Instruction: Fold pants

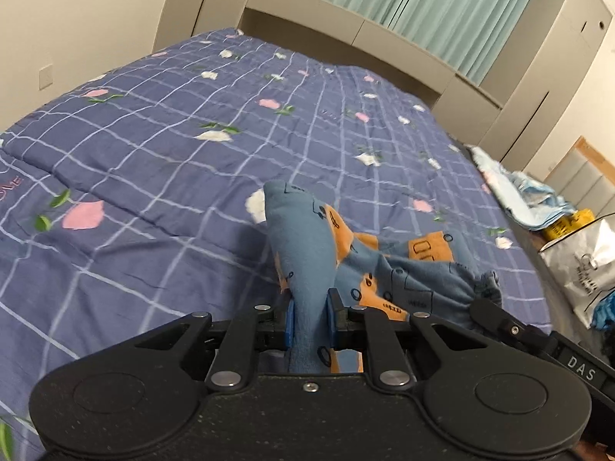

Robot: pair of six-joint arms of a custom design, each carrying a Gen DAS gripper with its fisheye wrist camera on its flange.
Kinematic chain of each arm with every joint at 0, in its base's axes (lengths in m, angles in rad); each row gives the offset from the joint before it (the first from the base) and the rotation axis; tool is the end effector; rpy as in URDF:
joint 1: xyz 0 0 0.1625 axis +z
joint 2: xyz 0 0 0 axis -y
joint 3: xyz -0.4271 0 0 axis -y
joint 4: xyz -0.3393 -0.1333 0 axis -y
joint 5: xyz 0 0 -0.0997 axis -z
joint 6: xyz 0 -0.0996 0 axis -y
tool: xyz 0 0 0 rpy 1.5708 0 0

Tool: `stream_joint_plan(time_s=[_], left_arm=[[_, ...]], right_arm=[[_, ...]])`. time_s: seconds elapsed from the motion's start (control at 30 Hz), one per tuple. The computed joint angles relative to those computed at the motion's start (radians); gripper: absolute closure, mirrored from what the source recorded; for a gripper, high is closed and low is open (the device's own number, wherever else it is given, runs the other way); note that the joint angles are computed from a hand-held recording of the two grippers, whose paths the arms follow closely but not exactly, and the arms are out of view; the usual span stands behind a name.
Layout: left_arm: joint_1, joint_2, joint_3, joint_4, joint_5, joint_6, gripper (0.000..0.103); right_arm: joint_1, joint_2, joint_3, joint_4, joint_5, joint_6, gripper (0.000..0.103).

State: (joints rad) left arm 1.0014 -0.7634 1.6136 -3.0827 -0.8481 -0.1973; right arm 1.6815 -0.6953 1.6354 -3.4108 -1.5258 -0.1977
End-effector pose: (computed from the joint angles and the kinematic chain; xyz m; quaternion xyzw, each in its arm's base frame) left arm -0.1865 -0.6607 0.2052 0.0508 0.8907 -0.4069 0.1964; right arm 0.2107 -0.6486 0.1783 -0.1479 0.8881 -0.4353 0.0013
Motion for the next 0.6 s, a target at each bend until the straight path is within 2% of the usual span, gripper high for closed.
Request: stream_joint_plan(time_s=[0.17, 0.3, 0.4, 0.5, 0.6], left_arm=[[0.017, -0.008, 0.016, 0.025, 0.013, -0.03, 0.085], [0.02, -0.011, 0.033, 0.028, 0.016, -0.062, 0.073], [0.018, -0.013, 0.044, 0.021, 0.023, -0.07, 0.07], [0.012, -0.018, 0.059, 0.01, 0.038, -0.076, 0.054], [-0.003, -0.024, 0.084, -0.022, 0.063, -0.073, 0.034]], right_arm=[[0.006, 0.021, 0.012, 0.008, -0.045, 0.024, 0.077], [0.001, 0.023, 0.027, -0.012, -0.066, 0.023, 0.076], [0.001, 0.019, 0.031, -0.016, -0.089, 0.017, 0.073], [0.001, 0.016, 0.041, -0.03, -0.101, 0.012, 0.062], [0.004, 0.012, 0.056, -0.048, -0.118, -0.002, 0.043]])
